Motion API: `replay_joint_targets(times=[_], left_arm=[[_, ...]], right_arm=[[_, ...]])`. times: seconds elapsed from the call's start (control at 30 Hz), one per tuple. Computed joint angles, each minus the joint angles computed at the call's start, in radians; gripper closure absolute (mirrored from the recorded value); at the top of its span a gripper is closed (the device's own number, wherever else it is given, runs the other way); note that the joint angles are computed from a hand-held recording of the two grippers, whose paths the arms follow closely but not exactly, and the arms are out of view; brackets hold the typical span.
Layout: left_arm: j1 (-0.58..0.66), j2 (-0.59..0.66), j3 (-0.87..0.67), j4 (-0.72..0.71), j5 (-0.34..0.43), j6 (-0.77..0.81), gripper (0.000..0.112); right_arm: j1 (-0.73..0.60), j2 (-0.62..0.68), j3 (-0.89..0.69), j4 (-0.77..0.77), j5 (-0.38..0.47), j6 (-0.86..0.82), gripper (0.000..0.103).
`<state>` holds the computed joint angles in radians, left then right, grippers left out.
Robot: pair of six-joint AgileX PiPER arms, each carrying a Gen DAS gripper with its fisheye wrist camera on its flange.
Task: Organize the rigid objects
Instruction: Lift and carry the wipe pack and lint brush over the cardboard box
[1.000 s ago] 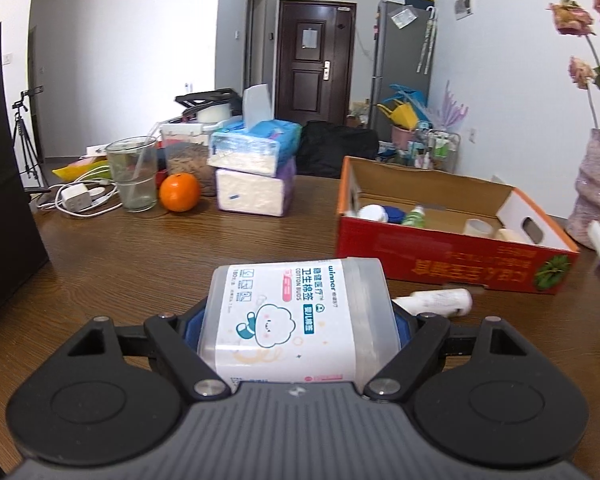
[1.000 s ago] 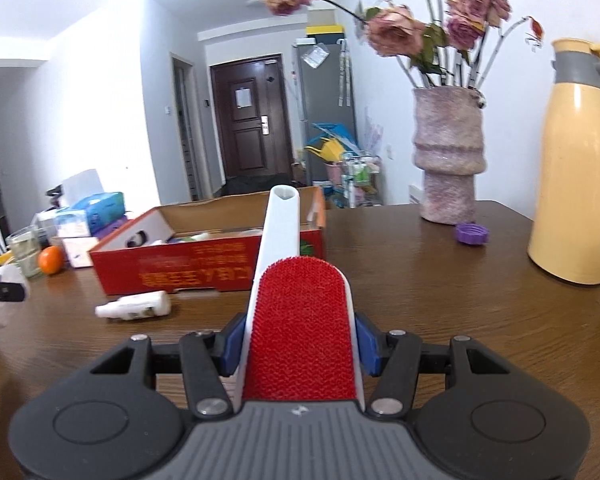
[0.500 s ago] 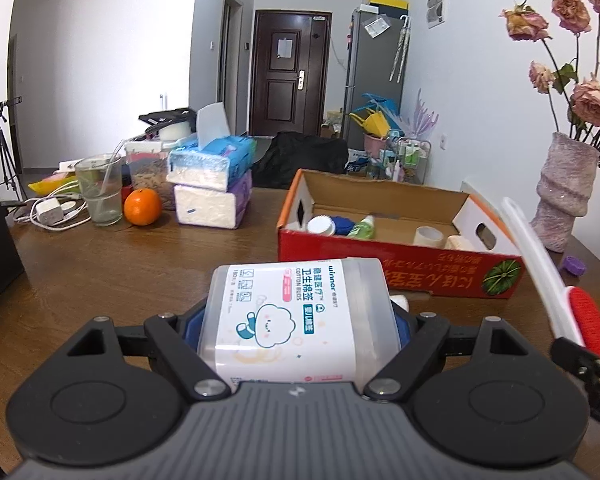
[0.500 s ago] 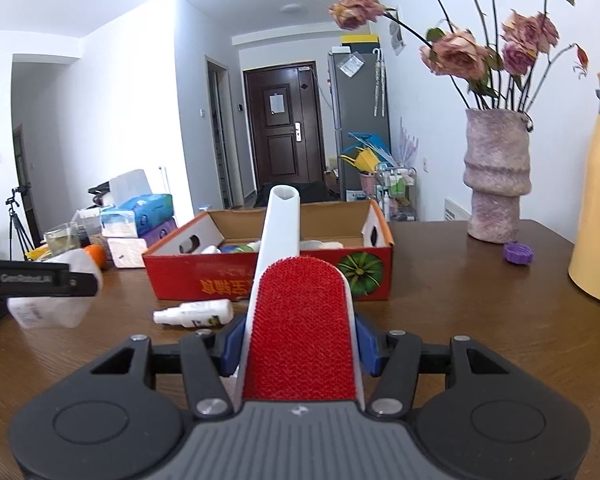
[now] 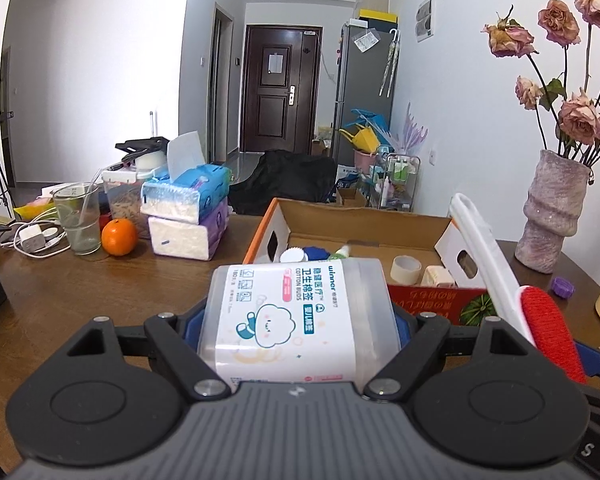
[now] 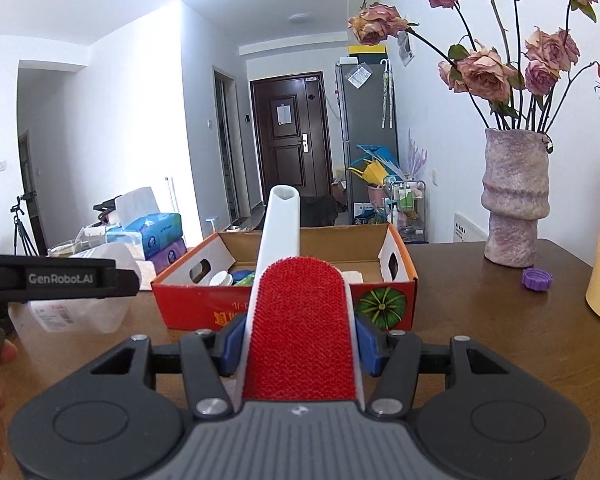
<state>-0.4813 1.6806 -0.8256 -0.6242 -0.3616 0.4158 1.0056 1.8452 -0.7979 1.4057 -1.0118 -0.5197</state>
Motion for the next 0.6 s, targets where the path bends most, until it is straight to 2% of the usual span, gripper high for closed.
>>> replay_joint_targets(times=[0.6], left_arm=[[-0.009, 0.176, -0.252, -0.171, 0.041, 0.153, 0.029]], right_arm=[[-0.193, 0.066, -0.116, -0.146, 0.107, -0.023, 0.048]])
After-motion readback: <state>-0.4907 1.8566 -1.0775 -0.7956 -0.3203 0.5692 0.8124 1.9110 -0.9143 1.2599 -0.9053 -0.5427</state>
